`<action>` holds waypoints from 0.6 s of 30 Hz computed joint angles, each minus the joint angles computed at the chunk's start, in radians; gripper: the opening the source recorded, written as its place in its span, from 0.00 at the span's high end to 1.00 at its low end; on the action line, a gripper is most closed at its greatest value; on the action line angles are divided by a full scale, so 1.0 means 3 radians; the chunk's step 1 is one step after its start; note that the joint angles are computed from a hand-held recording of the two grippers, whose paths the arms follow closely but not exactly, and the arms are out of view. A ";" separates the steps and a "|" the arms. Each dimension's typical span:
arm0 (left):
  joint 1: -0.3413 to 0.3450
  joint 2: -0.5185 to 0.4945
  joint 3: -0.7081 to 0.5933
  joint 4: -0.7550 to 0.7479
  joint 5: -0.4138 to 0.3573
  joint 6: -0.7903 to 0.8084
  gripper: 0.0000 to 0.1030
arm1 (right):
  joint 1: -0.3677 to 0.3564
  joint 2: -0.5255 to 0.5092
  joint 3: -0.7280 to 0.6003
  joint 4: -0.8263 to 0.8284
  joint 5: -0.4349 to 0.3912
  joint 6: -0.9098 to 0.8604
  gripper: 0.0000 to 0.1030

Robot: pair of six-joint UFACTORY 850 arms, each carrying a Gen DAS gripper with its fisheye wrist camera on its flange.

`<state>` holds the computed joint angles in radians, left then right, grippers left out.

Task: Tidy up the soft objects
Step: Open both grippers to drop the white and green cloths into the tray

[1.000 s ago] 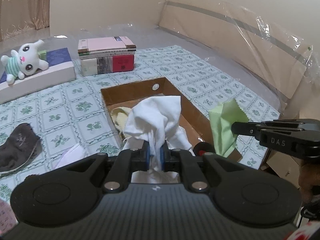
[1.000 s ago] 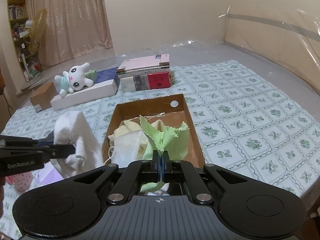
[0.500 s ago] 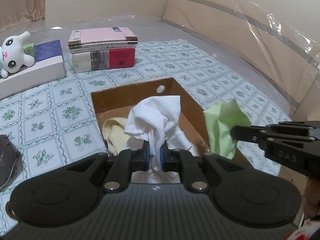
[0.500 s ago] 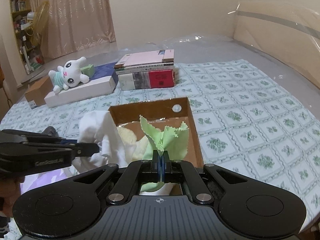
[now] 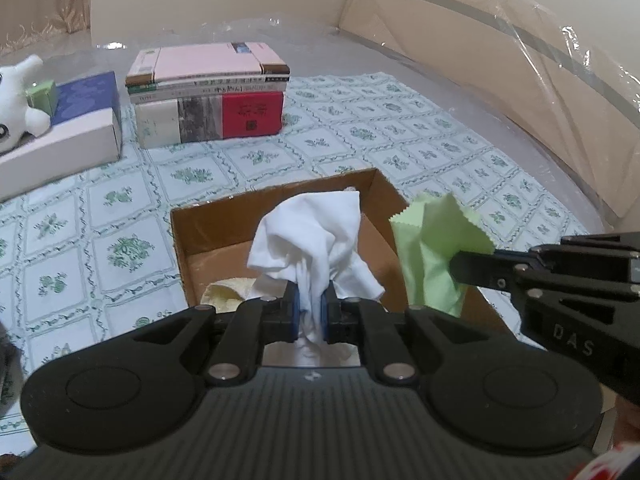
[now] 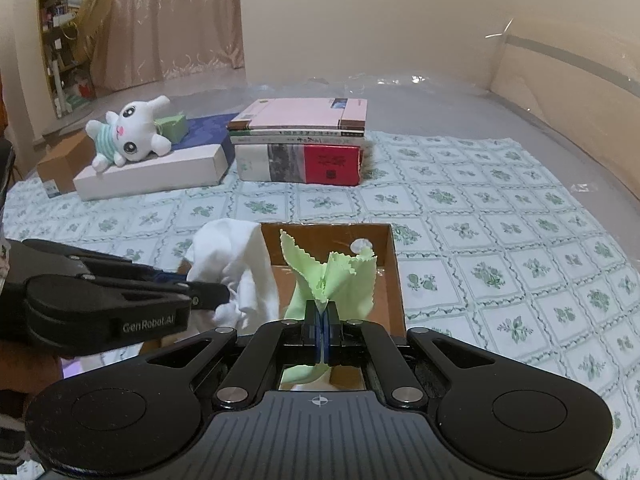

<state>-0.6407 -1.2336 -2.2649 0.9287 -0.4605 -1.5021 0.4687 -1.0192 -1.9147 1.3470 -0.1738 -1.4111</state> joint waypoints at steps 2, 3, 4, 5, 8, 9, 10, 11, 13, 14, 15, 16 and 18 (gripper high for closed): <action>0.0017 -0.0081 -0.0117 -0.0139 -0.0017 0.0149 0.91 | 0.0001 -0.0078 -0.0111 -0.0343 -0.0007 0.0332 0.99; 0.0025 -0.0114 -0.0163 -0.0194 -0.0019 0.0212 0.91 | 0.0003 -0.0113 -0.0161 -0.0525 -0.0010 0.0504 0.99; 0.0030 -0.0145 -0.0208 -0.0230 -0.0027 0.0251 0.91 | 0.0002 -0.0150 -0.0213 -0.0707 -0.0015 0.0683 0.99; 0.0036 -0.0166 -0.0235 -0.0255 -0.0032 0.0280 0.91 | 0.0003 -0.0168 -0.0236 -0.0815 -0.0015 0.0793 0.99; 0.0052 -0.0203 -0.0285 -0.0316 -0.0029 0.0355 0.88 | -0.0003 -0.0234 -0.0322 -0.1140 -0.0021 0.1125 0.99; 0.0054 -0.0204 -0.0286 -0.0310 -0.0031 0.0356 0.87 | -0.0004 -0.0243 -0.0335 -0.1200 -0.0025 0.1190 0.99; 0.0057 -0.0196 -0.0273 -0.0294 -0.0026 0.0348 0.83 | -0.0007 -0.0257 -0.0356 -0.1272 -0.0035 0.1264 0.99; 0.0061 -0.0182 -0.0250 -0.0277 -0.0018 0.0337 0.80 | -0.0011 -0.0267 -0.0370 -0.1307 -0.0043 0.1301 0.99; 0.0061 -0.0137 -0.0186 -0.0215 -0.0056 0.0274 0.71 | -0.0015 -0.0273 -0.0380 -0.1323 -0.0043 0.1322 0.99; 0.0058 -0.0091 -0.0111 -0.0140 -0.0055 0.0192 0.69 | -0.0016 -0.0275 -0.0385 -0.1322 -0.0045 0.1323 0.99; 0.0055 -0.0029 -0.0006 -0.0023 -0.0038 0.0065 0.67 | -0.0018 -0.0278 -0.0392 -0.1316 -0.0052 0.1317 0.99; 0.0053 0.0019 0.0073 0.0056 -0.0029 -0.0013 0.66 | -0.0019 -0.0282 -0.0400 -0.1312 -0.0055 0.1313 0.99; 0.0041 0.0098 0.0197 0.0182 -0.0062 -0.0137 0.63 | -0.0015 -0.0291 -0.0417 -0.1358 -0.0053 0.1366 0.99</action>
<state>-0.6283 -1.2042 -2.2059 0.9833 -0.4790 -1.5433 0.4641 -1.1066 -2.0399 0.9395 -0.1898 -1.0013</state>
